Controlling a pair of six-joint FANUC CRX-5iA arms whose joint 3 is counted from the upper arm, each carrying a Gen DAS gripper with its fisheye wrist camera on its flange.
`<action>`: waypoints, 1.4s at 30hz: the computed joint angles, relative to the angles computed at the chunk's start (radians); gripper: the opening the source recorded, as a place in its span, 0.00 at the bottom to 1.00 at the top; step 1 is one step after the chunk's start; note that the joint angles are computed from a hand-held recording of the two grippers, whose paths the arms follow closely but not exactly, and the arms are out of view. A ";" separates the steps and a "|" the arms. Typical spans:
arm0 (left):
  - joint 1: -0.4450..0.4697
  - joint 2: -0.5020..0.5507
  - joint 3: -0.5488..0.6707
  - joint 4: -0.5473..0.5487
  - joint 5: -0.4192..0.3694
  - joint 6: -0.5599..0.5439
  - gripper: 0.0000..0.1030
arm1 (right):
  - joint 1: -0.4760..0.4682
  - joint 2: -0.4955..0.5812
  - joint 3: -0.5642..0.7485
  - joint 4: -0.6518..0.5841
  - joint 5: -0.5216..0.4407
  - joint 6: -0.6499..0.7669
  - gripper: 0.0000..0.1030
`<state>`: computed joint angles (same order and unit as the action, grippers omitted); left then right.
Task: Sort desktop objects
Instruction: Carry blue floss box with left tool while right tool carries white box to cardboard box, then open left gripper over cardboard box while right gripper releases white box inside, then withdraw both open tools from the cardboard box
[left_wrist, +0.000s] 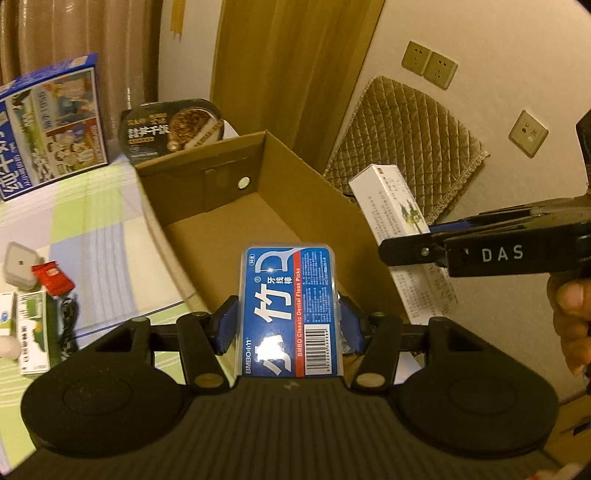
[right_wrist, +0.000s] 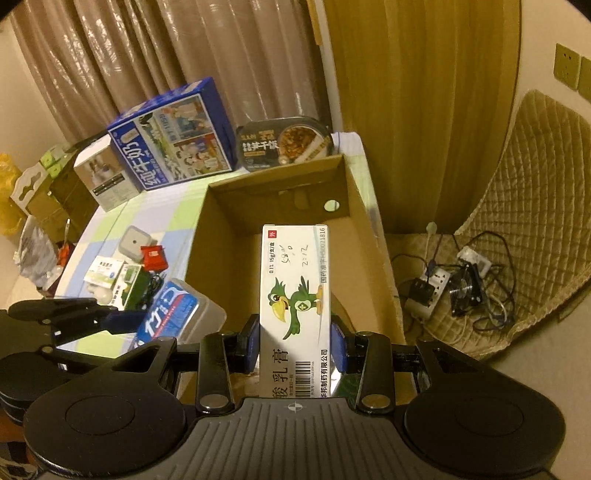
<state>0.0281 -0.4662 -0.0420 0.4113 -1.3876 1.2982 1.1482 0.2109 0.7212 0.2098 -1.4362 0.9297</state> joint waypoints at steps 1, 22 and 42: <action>-0.013 0.006 -0.003 -0.006 0.009 0.012 0.51 | -0.006 -0.003 -0.008 -0.004 0.007 -0.002 0.34; 0.077 -0.024 -0.034 -0.025 0.025 -0.051 0.55 | -0.020 0.022 -0.024 -0.029 0.074 -0.011 0.35; 0.252 -0.117 -0.082 0.046 -0.064 -0.189 0.59 | 0.042 -0.011 -0.049 0.009 0.072 -0.077 0.57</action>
